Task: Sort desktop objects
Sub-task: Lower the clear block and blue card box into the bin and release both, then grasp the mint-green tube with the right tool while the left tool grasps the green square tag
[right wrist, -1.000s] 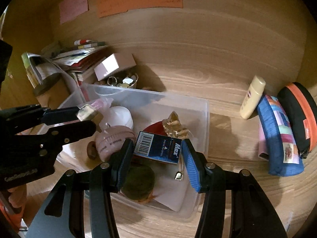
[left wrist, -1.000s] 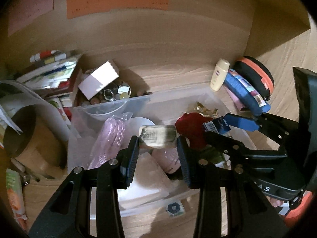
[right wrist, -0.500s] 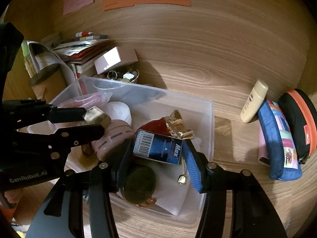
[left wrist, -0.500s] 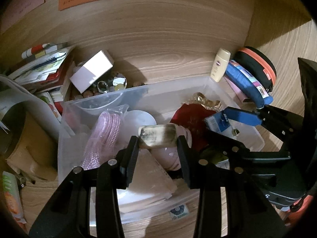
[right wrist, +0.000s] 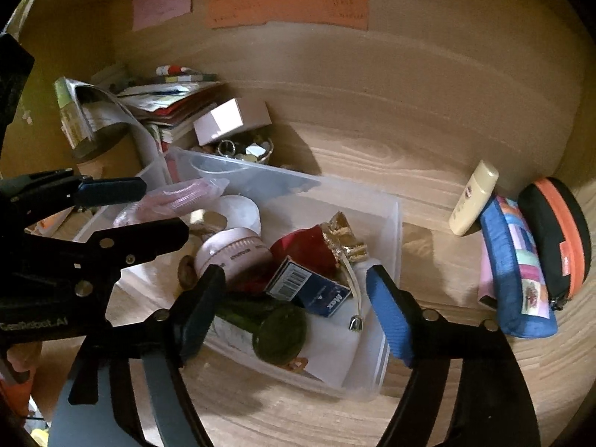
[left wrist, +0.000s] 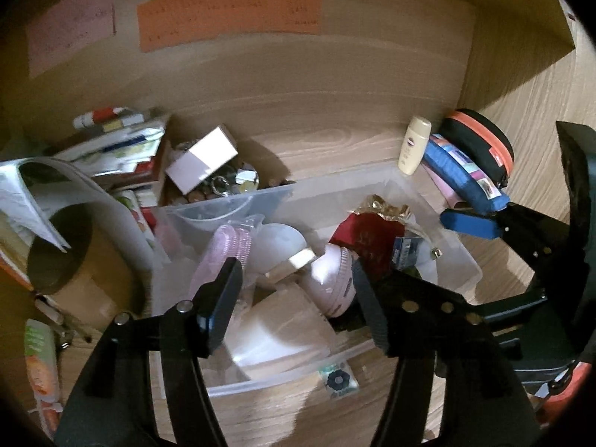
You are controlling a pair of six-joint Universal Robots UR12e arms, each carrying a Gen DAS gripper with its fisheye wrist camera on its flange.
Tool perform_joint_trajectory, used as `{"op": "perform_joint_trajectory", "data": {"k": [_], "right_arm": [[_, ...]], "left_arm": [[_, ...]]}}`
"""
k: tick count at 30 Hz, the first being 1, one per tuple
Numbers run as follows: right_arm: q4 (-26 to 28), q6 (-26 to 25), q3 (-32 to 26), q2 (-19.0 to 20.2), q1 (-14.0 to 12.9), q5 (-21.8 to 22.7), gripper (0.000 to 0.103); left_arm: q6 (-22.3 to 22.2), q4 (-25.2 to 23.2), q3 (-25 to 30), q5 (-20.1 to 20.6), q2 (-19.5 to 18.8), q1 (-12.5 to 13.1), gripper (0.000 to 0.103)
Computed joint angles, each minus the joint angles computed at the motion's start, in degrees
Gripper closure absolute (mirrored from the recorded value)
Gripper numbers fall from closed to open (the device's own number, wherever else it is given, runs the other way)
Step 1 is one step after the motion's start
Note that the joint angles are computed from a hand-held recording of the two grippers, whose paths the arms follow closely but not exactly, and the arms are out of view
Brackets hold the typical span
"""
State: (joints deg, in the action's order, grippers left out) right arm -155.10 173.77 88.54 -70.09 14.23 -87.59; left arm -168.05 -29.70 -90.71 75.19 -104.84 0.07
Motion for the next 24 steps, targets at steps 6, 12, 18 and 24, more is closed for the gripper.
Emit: {"op": "perform_joint_trajectory", "data": {"k": [6,12,18,24], "right_arm": [[-0.3,-0.1,1.2,-1.6,0.3,0.2,0.022],[0.2,-0.3,3.2,-3.8,0.4,2.0,0.019],[0.0,-0.1,6.7,-6.1,1.1,4.1,0.016],[0.8,0.8,10.1,-7.6,2.4,3.4,0.016]], "left_arm": [[-0.7,1.3,-1.5,1.2,1.4,0.4,0.026],[-1.2,4.4,-4.5,1.8,3.9,1.2,0.015],[-1.4,6.1,-7.5,2.4,6.2,2.0,0.012],[-0.7,5.9,-10.4,3.1,8.3,2.5,0.012]]}}
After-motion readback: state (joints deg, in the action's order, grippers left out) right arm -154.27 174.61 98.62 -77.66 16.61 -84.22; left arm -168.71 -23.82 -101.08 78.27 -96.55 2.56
